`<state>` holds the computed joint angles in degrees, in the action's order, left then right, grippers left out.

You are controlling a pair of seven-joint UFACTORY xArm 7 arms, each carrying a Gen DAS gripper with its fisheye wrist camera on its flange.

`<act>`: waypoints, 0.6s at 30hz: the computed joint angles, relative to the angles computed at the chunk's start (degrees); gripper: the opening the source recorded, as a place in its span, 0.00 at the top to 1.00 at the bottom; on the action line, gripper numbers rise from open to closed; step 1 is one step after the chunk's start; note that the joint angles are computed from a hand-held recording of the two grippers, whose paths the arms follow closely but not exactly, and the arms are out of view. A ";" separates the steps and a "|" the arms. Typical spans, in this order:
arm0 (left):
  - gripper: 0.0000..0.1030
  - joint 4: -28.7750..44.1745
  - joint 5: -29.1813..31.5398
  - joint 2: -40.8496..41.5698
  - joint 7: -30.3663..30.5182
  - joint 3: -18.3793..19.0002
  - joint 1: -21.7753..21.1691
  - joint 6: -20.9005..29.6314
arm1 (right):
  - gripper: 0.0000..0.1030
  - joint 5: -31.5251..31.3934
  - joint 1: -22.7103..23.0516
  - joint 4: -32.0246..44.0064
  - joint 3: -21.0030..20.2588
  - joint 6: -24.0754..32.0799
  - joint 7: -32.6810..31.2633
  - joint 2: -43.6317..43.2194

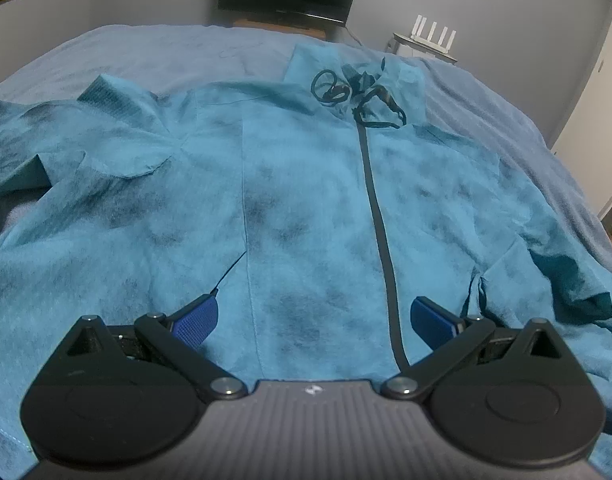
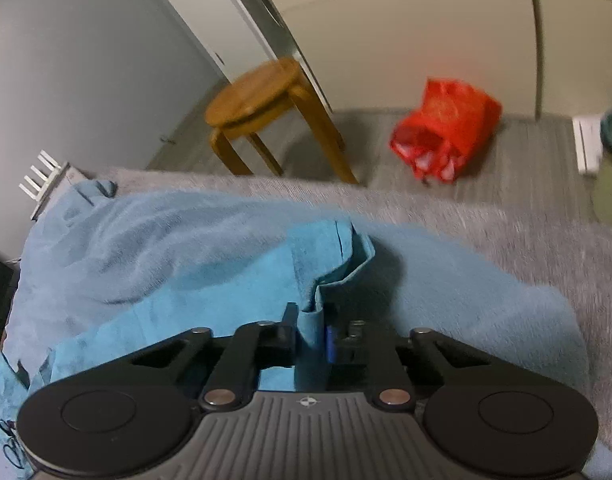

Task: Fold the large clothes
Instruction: 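Grasp a teal jacket sleeve with the right gripper and fold it across the body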

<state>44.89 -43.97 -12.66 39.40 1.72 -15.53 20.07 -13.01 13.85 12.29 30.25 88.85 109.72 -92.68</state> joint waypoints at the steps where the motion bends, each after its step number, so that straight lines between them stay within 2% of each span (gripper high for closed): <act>1: 0.00 0.00 -0.27 0.03 0.33 0.12 -0.08 0.01 | 0.90 -2.46 -1.14 0.04 -0.59 -2.28 -1.16 1.32; 6: 0.00 0.05 -2.63 -0.18 2.21 0.78 -0.31 0.75 | 0.93 -12.28 -7.97 7.32 -0.38 -13.60 -6.25 11.28; 11: 0.00 0.38 -4.93 -0.04 3.27 1.11 0.12 1.94 | 0.94 -23.96 -19.57 19.28 -0.28 -32.73 -11.39 25.86; 14: 0.00 0.63 -6.50 0.14 3.75 1.16 0.59 2.69 | 0.94 -29.69 -26.73 28.27 2.26 -44.50 -13.97 35.71; 18: 0.00 0.93 -8.32 0.50 4.12 1.04 1.28 3.48 | 0.94 -34.86 -35.35 41.70 8.49 -56.64 -17.10 50.08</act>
